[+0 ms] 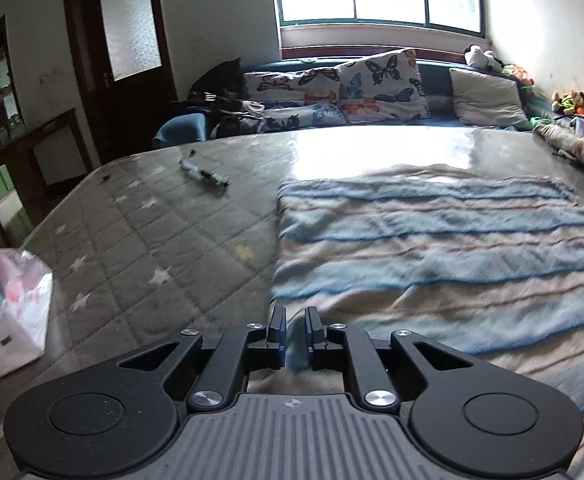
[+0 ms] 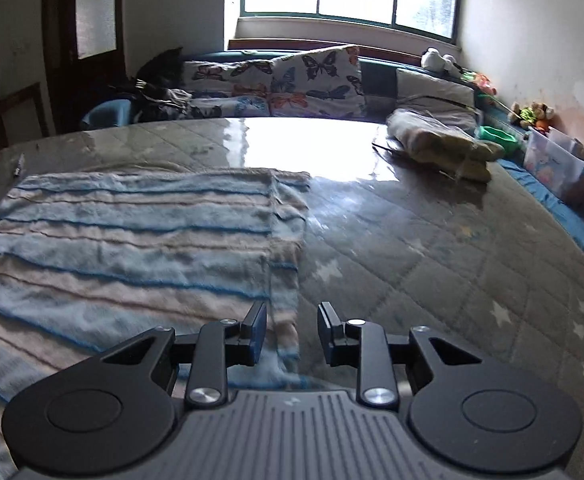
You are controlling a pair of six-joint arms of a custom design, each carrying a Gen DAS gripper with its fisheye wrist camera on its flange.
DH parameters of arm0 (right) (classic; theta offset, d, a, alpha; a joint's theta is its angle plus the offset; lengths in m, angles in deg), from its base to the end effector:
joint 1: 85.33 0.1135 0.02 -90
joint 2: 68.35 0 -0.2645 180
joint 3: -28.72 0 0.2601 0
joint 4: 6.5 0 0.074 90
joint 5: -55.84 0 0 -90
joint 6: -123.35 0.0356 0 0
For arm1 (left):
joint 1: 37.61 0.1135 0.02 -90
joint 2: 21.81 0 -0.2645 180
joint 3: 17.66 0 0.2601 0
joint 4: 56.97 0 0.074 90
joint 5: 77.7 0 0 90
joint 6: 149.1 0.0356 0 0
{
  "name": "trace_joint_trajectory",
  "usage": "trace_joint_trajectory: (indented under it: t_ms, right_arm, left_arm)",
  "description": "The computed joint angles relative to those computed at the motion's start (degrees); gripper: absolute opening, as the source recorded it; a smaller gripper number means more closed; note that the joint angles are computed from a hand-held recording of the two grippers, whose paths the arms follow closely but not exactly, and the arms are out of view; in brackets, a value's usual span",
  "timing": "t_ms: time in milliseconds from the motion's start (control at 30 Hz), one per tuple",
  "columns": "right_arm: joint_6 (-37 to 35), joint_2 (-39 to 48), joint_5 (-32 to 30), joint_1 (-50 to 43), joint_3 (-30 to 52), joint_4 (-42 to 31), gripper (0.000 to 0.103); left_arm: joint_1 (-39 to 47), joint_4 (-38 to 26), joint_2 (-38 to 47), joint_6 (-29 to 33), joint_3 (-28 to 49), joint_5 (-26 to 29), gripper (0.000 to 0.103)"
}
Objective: Fold clothes
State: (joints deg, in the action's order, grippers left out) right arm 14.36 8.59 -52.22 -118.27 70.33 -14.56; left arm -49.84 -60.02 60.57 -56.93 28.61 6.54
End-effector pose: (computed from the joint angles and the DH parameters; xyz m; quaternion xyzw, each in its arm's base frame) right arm 0.2165 -0.1271 0.1467 0.0485 0.9079 -0.0415 0.4144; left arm 0.2743 -0.0558 0.1533 0.0917 0.8976 0.0076 0.4310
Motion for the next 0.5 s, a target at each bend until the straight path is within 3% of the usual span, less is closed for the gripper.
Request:
trace_joint_trajectory:
  t_ms: [333, 500]
  right_arm:
    - [0.5, 9.9, 2.4, 4.2, 5.2, 4.9, 0.027]
    - [0.8, 13.2, 1.8, 4.0, 8.0, 5.1, 0.027]
  left_arm:
    - [-1.9, -3.6, 14.5, 1.2, 14.7, 3.3, 0.012]
    - [-2.6, -2.7, 20.9, 1.5, 20.2, 0.0, 0.012]
